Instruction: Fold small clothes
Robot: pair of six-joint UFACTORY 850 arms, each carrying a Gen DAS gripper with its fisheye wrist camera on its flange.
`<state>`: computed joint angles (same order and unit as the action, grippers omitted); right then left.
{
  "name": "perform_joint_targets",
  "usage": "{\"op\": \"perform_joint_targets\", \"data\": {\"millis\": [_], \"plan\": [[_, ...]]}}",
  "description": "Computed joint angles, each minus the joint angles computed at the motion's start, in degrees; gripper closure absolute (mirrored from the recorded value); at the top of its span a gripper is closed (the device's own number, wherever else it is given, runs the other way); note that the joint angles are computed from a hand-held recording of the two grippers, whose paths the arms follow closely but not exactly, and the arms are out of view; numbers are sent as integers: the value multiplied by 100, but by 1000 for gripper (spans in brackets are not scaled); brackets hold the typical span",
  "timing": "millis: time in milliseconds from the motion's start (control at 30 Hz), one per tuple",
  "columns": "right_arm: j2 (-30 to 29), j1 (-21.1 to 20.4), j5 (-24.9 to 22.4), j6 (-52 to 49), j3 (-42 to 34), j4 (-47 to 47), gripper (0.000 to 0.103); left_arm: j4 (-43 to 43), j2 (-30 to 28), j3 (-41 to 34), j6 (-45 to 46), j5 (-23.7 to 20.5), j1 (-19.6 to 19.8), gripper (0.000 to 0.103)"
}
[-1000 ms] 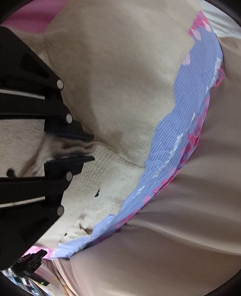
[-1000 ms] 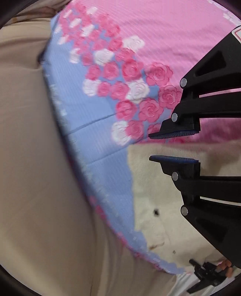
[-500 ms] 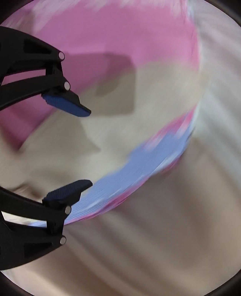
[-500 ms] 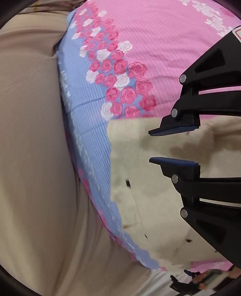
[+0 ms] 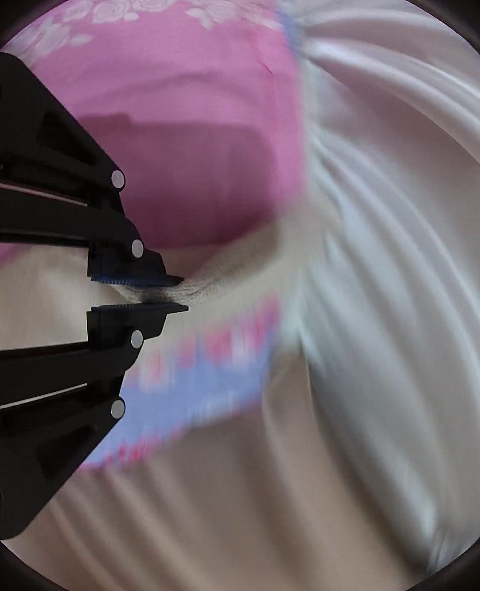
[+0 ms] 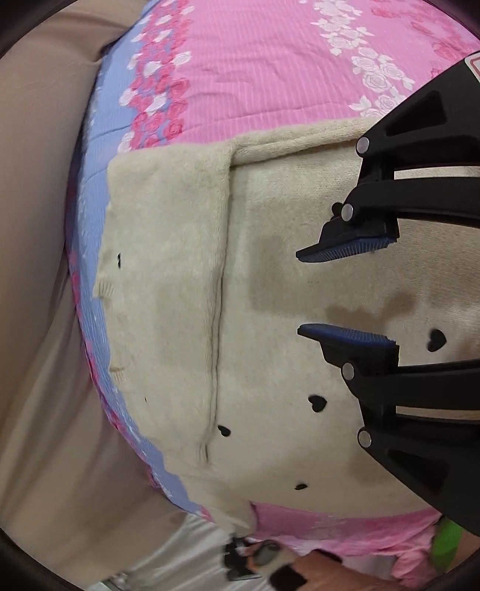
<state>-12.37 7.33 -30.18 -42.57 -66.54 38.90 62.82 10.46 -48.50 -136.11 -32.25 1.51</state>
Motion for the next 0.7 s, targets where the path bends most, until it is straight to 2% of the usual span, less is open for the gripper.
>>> {"op": "perform_joint_targets", "data": {"millis": [67, 167, 267, 333, 367, 467, 567, 633, 667, 700], "plan": [[6, -8, -29, -8, -19, 39, 66, 817, -49, -396, -22, -98, -462, 97], [-39, -24, -108, 16, -80, 140, 66, 1721, -342, -1139, 27, 24, -1211, 97], [-50, -68, -204, -114, -72, 410, 66, 2274, -898, -1899, -120, 629, -1804, 97], [-25, -112, -210, -217, -18, 560, 66, 2228, -1353, -2378, -7, 1030, -2117, 97], [-8, -139, -202, -253, 16, 620, 66, 1875, -1678, -2702, 373, 1156, -2309, 96], [27, -280, -200, -246, 123, 785, 66, 83, -2534, -3407, 1979, 1551, -2649, 91], [56, -449, -233, -286, 223, 955, 65, -1716, -3191, -3657, 3410, 1809, -2883, 83], [43, -552, -264, -279, 250, 996, 63, -2727, -3225, -3524, 4176, 1632, -3092, 78], [27, -583, -282, -215, 235, 961, 63, -2922, -3135, -3327, 4199, 1669, -3138, 75], [0, -613, -330, -213, 202, 985, 63, -2917, -2949, -3049, 3982, 1801, -3150, 69]]}}
